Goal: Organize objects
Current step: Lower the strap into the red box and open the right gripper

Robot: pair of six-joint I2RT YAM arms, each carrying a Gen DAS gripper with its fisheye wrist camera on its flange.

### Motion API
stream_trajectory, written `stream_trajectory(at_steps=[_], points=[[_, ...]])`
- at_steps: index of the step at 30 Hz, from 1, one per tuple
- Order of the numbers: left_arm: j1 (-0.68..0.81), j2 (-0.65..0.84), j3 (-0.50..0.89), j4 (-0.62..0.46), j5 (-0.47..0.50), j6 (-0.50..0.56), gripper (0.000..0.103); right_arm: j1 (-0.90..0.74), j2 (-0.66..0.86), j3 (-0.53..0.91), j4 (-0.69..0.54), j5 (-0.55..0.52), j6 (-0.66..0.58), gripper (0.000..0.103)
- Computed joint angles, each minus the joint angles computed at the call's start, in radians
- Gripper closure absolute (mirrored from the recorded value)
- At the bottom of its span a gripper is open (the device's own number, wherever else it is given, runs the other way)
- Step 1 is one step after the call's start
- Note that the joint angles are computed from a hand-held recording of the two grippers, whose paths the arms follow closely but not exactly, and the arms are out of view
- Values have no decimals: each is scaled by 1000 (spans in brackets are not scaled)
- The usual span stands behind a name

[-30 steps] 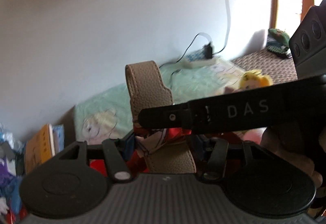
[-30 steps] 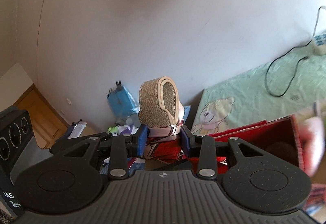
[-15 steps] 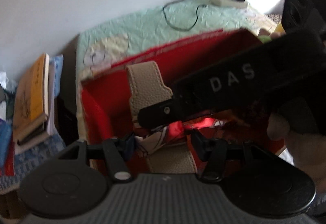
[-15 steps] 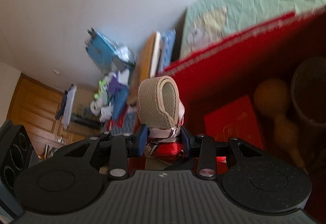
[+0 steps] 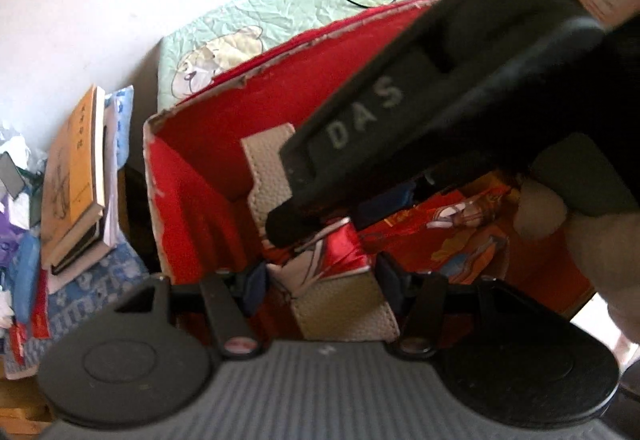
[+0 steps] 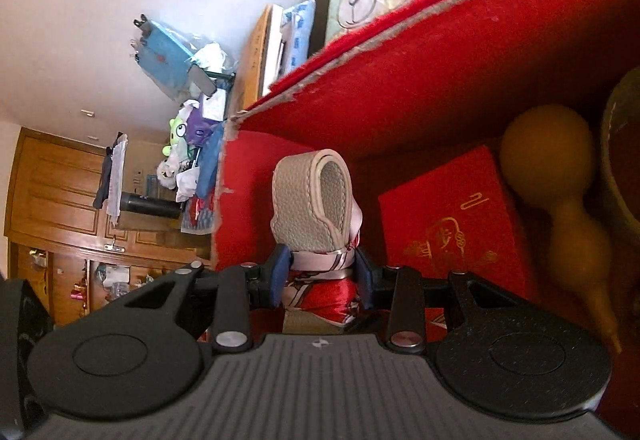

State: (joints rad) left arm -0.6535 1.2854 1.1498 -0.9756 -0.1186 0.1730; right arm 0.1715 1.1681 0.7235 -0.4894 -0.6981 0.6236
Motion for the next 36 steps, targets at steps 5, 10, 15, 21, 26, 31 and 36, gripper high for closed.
stream_trajectory(at_steps=[5,10,15,21,26,31,36], points=[[-21,-27,-25,7,-19,2,44,22,42,41,-73,36,-37,64],[-37,-40,-41,17,-43,-11,44,24,55,43,-73,34,-44,65],[-56,-42,-47,22,-61,-31,39,5,22,8,-36,25,-14,65],[-86,-7,-25,16,-88,-86,31,-19,-20,-34,16,34,41,65],[-95,9,-5,7,-97,-128,30,-38,-68,-73,70,48,91,64],[-100,22,14,-6,-105,-160,30,-29,-111,-81,69,90,87,64],[-116,28,22,-16,-126,-189,30,-27,-158,-86,40,132,63,64]])
